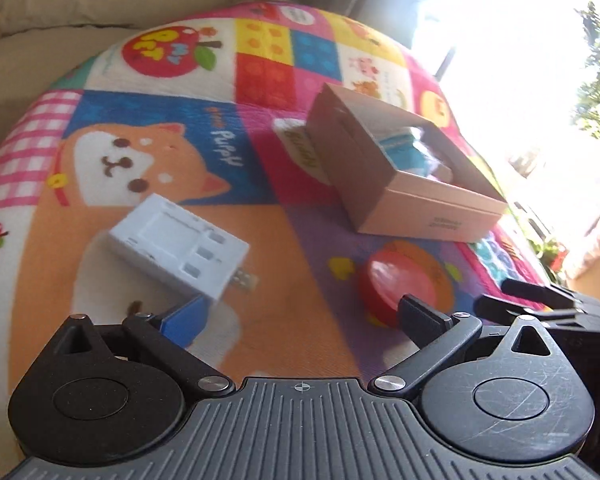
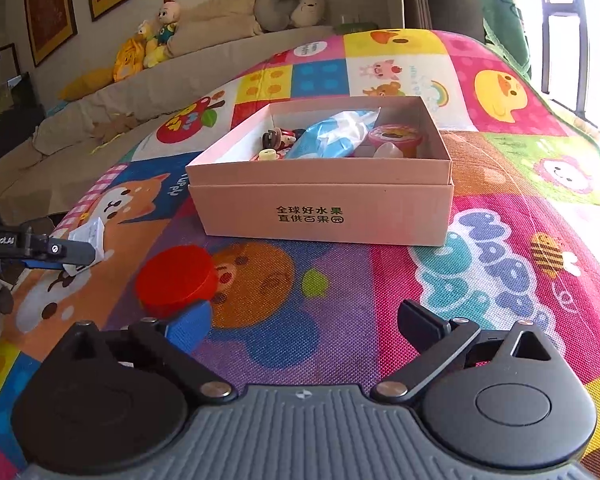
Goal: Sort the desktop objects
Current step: 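Reach the left tool to the white charger block while the right tool approaches the red round lid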
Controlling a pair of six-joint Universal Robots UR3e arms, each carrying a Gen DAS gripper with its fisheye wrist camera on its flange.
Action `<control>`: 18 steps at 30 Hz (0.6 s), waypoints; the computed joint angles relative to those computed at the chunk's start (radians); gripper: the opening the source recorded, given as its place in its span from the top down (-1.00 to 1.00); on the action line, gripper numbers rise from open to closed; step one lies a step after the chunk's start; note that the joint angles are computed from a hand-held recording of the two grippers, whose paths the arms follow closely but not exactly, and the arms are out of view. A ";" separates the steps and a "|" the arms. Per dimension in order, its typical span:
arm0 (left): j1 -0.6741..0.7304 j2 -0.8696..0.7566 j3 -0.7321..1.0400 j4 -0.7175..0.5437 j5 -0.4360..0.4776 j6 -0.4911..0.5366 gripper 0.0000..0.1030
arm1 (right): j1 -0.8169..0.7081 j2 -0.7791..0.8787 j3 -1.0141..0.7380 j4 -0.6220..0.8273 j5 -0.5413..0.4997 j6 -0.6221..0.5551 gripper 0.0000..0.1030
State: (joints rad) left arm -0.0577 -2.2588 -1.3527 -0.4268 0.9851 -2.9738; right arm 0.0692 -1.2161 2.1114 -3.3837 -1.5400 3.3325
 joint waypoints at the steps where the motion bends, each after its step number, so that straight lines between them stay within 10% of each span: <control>1: -0.011 0.020 -0.037 0.028 -0.011 0.056 -1.00 | -0.001 0.001 0.000 -0.001 -0.001 0.005 -0.93; 6: -0.109 0.004 -0.105 0.323 0.275 0.133 -1.00 | 0.002 0.005 -0.004 0.002 -0.010 0.014 -0.94; 11: -0.088 -0.143 0.138 0.190 0.401 0.060 -1.00 | 0.002 0.005 -0.004 0.002 -0.010 0.013 -0.97; 18: 0.007 -0.185 0.225 0.077 0.194 0.012 -1.00 | 0.004 0.004 -0.007 0.010 -0.010 0.017 -1.00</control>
State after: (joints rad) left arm -0.0508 -2.4436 -1.1276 -0.3497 1.1796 -2.9622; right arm 0.0729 -1.2120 2.1048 -3.3733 -1.5497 3.3495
